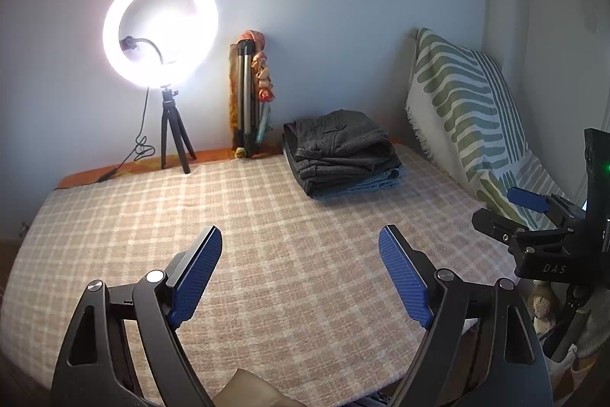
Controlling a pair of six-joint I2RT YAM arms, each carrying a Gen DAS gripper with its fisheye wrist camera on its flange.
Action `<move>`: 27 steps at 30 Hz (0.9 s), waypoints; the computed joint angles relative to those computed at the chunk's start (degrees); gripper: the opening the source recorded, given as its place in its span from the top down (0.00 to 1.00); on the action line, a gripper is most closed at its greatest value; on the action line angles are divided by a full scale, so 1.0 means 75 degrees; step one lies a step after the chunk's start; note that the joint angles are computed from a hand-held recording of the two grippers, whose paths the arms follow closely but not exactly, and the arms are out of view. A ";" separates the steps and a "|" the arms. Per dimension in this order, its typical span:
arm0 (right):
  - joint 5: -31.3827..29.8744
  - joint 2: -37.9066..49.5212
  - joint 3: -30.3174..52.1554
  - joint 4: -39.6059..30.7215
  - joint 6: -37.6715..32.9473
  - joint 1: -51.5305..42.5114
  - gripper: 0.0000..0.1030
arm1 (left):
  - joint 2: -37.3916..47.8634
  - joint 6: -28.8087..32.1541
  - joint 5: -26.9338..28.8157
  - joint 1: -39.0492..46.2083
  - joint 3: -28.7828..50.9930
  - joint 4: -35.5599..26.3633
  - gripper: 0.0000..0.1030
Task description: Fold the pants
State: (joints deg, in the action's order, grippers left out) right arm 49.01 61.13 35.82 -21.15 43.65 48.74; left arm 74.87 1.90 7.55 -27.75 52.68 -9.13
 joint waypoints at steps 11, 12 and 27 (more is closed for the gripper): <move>-0.0036 0.0014 -0.0024 0.0073 -0.0017 -0.0029 0.00 | -0.0030 -0.0014 -0.0008 -0.0035 -0.0019 0.0009 0.18; -0.0048 0.0014 -0.0031 0.0083 -0.0031 -0.0036 0.00 | -0.0024 -0.0020 0.0008 -0.0028 -0.0016 0.0009 0.18; -0.0266 0.0240 -0.0108 0.0335 -0.0078 -0.0161 0.00 | 0.0034 -0.0170 0.0226 0.0156 -0.0218 0.0387 0.18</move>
